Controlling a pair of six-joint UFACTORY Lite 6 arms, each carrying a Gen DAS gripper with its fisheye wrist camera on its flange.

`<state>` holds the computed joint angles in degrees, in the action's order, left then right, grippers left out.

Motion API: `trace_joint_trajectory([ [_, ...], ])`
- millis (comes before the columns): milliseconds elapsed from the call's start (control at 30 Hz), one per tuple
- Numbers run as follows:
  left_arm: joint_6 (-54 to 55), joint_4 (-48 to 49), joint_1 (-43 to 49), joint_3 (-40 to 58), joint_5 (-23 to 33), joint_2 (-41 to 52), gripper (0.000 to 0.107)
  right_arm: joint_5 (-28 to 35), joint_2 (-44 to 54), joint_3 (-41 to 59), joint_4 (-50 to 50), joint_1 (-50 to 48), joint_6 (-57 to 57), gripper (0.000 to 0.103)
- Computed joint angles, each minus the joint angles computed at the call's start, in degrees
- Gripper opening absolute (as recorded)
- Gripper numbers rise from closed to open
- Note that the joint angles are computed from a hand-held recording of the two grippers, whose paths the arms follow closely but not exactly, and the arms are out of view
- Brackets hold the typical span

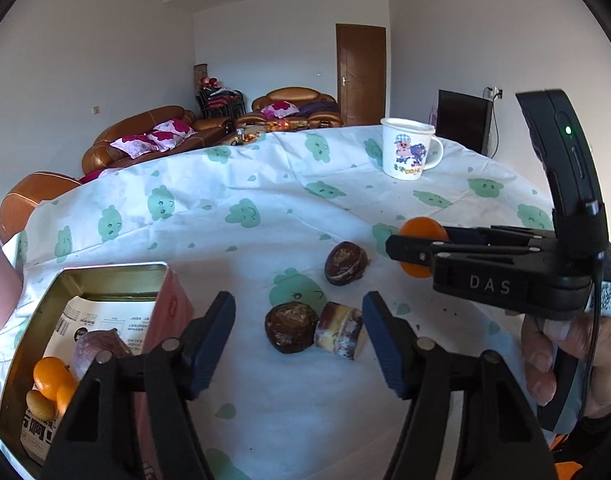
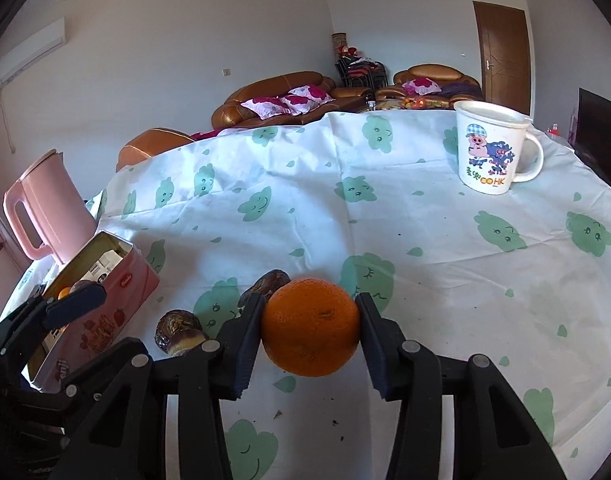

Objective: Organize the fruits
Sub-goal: 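Grasp an orange with the right tool while the left tool grasps a small cake jar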

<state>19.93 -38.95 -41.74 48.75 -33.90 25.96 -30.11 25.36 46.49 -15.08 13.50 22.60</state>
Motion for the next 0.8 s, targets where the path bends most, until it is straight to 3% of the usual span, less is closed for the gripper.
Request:
trace_joint_trajectory([
  [133,-0.6,3.4,0.4,4.7,5.6,3.2,0.057,-0.2,-0.1,0.0,-1.1,-0.6,1.0,0.048],
  [233,2.3,1.7,0.5,8.2,9.5,5.5,0.040,-0.4,-0.6,-0.6,1.1,0.1,-1.2,0.048],
  [367,7.4,-2.8,0.2,11.6,12.0,7.9,0.040,-0.2,-0.6,-0.6,2.1,0.6,-2.6,0.048],
  [633,10.0,-5.9,-2.1,8.9,6.9,6.1,0.036,-3.7,-2.6,-3.4,2.2,0.9,-3.9,0.048],
  [800,1.7,-0.4,-1.6,3.3,1.4,2.1,0.036,-6.1,-3.9,-5.3,2.1,0.9,-4.6,0.048],
])
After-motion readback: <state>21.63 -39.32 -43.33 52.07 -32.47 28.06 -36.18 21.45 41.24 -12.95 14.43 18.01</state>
